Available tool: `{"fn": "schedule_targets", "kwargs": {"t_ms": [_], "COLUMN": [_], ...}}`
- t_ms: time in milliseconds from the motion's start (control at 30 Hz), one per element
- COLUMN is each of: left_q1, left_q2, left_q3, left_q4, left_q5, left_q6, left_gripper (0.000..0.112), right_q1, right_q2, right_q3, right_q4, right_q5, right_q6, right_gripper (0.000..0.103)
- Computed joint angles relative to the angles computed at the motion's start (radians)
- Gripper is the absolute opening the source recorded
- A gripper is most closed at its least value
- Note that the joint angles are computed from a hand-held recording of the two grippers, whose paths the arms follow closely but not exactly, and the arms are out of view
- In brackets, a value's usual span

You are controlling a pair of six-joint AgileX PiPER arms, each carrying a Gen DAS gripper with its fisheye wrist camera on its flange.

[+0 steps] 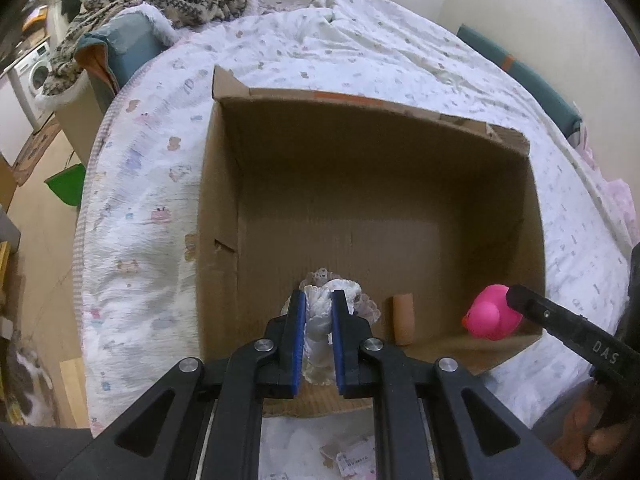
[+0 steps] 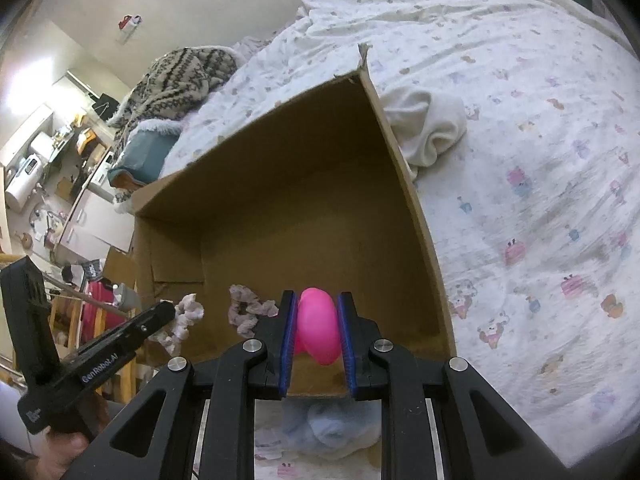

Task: Organize soft objects
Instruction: 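Carry the pink ball and white scrunchie into the box with both grippers, then open both grippers to release the ball and scrunchie inside the box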

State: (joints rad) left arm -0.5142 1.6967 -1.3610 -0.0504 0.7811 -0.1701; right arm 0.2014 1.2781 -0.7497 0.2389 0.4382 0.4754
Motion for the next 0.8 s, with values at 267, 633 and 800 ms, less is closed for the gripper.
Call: {"fn": "schedule_targets", "kwargs": {"t_ms": [267, 633, 800], "left_q1": [-0.007, -0.027, -0.033], "left_q2": [0.014, 0.017, 0.024], "left_q3": [0.027, 0.042, 0.037], "left_q4": [0.025, 0.055, 0.064], "left_q5": [-0.035, -0.042, -0.029], "left_q6": [-0.017, -0.046, -0.062], "left_gripper": [0.012, 0.012, 0.013], "right_q1": [0.062, 0.066, 0.062], "right_q2": [0.077, 0.111, 0.119], "right_q3": [-0.04, -0.036, -0.035], "right_q4": [-0.129, -0.122, -0.107], "right_q5": [0.003, 0.008, 0.006], "right_q6": [0.125, 0.125, 0.115], "right_gripper": [0.022, 0.022, 0.022]}}
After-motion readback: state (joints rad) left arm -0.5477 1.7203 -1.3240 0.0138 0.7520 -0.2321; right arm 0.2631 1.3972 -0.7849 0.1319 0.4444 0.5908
